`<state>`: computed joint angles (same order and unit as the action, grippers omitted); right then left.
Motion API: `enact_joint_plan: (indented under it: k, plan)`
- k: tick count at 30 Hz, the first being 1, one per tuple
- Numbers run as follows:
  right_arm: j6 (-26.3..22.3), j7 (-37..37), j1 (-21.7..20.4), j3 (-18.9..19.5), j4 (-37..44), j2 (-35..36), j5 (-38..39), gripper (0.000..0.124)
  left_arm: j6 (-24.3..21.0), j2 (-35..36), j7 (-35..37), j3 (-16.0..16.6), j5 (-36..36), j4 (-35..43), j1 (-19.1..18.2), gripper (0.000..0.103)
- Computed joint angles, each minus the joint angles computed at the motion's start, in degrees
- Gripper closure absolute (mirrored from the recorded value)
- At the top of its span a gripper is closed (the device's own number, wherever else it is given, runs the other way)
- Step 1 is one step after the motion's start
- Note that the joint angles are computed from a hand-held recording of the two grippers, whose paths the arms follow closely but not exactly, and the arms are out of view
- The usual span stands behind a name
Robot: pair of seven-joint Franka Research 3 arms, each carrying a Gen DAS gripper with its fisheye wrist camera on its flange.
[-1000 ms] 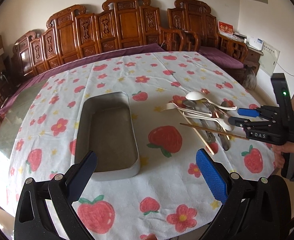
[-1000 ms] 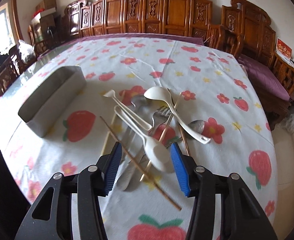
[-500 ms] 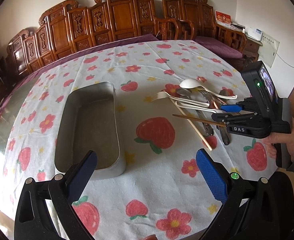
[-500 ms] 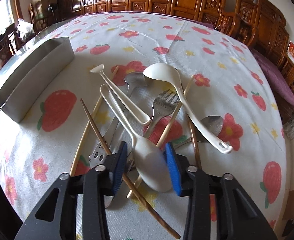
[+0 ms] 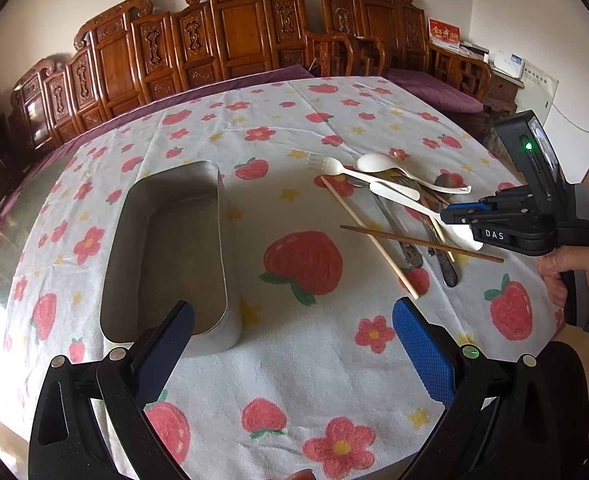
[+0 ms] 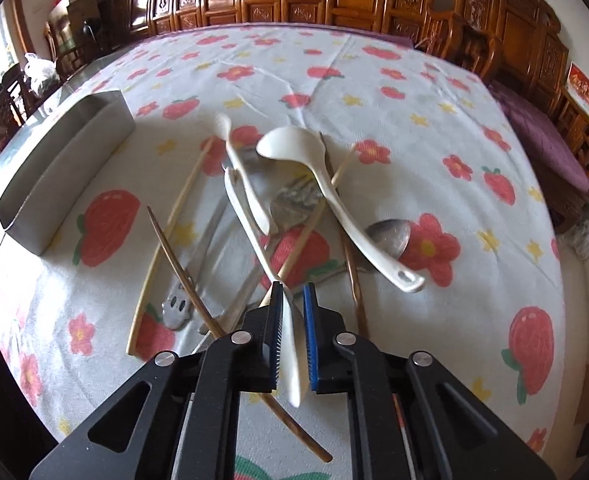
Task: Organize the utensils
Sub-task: 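Lift the white spoon with the right tool while the left tool grasps a wooden chopstick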
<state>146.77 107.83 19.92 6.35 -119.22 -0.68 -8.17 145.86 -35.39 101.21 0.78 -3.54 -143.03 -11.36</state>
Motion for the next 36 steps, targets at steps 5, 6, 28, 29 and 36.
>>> enact_joint_plan:
  k: [5,6,28,29,36]
  plan:
    - [1.5,-3.0,0.1,0.1,-1.7,-1.0,4.1,0.116,-0.4,0.7,-0.4,-0.4,0.1,0.3,0.2,0.007]
    - [1.8,-3.2,0.1,0.1,-2.0,-1.3,4.3,0.118,-0.4,0.9,-0.4,-0.4,0.1,0.4,0.2,0.007]
    - [6.8,0.7,-5.6,3.0,-16.4,-18.2,6.9,0.119,-3.2,10.0,-3.8,-4.4,-4.9,6.0,-4.1,0.024]
    - [6.9,0.8,-5.8,3.1,-16.8,-18.5,7.0,0.119,-2.9,10.7,-4.4,-5.0,-5.1,6.4,-4.2,0.027]
    - [7.8,0.6,-6.2,3.2,-17.5,-18.5,8.4,0.119,-1.8,16.1,-8.5,-7.0,-5.6,9.5,-4.3,0.045]
